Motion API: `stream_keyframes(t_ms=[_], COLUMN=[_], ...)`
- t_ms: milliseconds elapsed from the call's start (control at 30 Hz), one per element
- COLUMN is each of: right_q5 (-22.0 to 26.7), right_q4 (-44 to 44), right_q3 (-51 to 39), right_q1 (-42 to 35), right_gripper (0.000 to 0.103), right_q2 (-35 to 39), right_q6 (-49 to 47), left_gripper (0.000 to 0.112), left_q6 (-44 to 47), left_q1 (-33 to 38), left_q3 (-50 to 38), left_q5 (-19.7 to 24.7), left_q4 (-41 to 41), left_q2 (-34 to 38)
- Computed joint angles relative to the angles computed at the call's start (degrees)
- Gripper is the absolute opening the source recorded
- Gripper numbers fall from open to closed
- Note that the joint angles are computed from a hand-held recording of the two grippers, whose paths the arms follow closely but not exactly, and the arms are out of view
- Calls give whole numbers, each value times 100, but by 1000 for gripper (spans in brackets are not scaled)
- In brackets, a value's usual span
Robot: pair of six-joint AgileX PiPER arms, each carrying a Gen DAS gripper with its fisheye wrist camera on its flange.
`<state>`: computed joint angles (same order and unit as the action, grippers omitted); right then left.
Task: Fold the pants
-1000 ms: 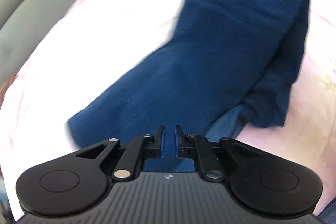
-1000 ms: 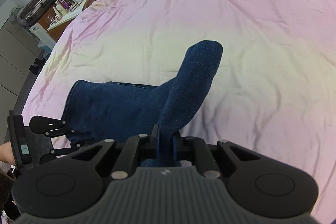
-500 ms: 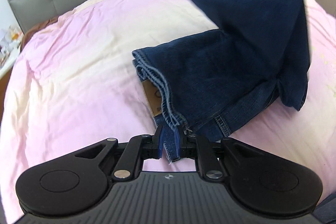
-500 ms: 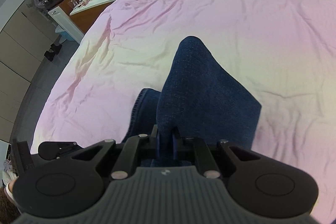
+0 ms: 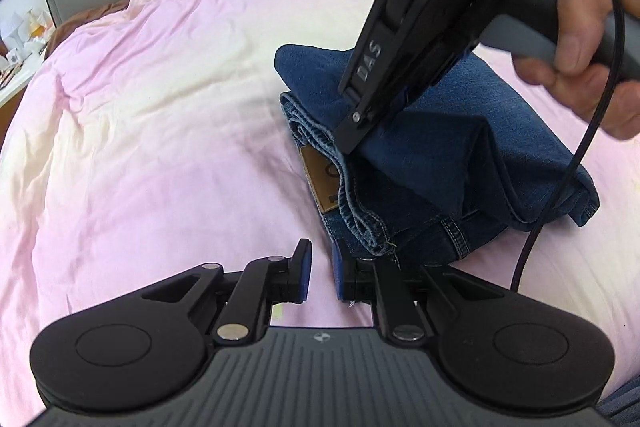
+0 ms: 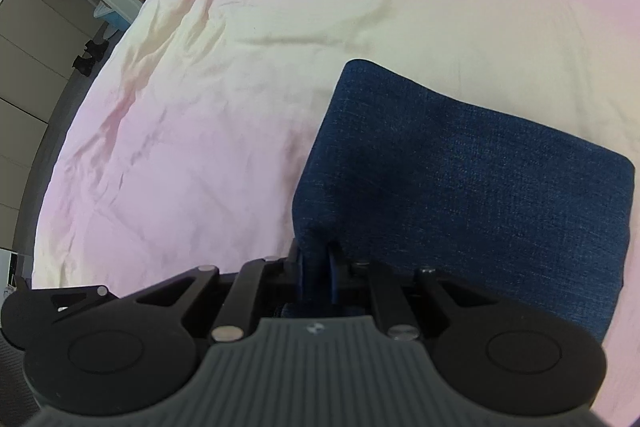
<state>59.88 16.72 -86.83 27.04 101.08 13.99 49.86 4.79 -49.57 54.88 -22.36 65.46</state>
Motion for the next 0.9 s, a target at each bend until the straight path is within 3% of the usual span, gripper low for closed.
stream_keyframes(t_ms=[167,267,333,400,567,600,633,733,833,900], right_q5=[-212,-144,-117,-89,32,59,74,243,454,589], right_q4=[507,597,304,39,-232,-192,-137,155,350,480], right_q3=[179,285,434,689,1883,2158,2476,3117,3481,3625], right_q1=[-123,-249,-302,-429,-1221,-1460,-1735,-2585,-3276,-3576], right_gripper=[31,31,36,40,41,41,41,41,41,40], right_q2=[72,-274,-689,-1122,-2354,-2582,-2831,-3279,-3594,-3821], right_q6=[-386,-763,-911,-1050,-1686,-1895,-2126,-2857,-3566,-4094], left_gripper=[19,35,63,72,71,66,45,19,17,17], left_q6=[-163,-329,-555,-949,-2422,-2529,-2546,-2911,-2820,-3059], left_q1=[310,698,826,758,-19,-36,0,-206,-520,-1057], left_q3=[-249,-410,-371,-266,74,96,99,-47,-348,-545], left_q5=[426,904,1063,1074,309,304,383,412,585,517], left_q4=[-458,-1075,-1480,-1702,-1241,-1279,-1396,-1160,-974,-438], left_q2=[2,-56,-123,-157,-135,-68,2,-128,-533,-640])
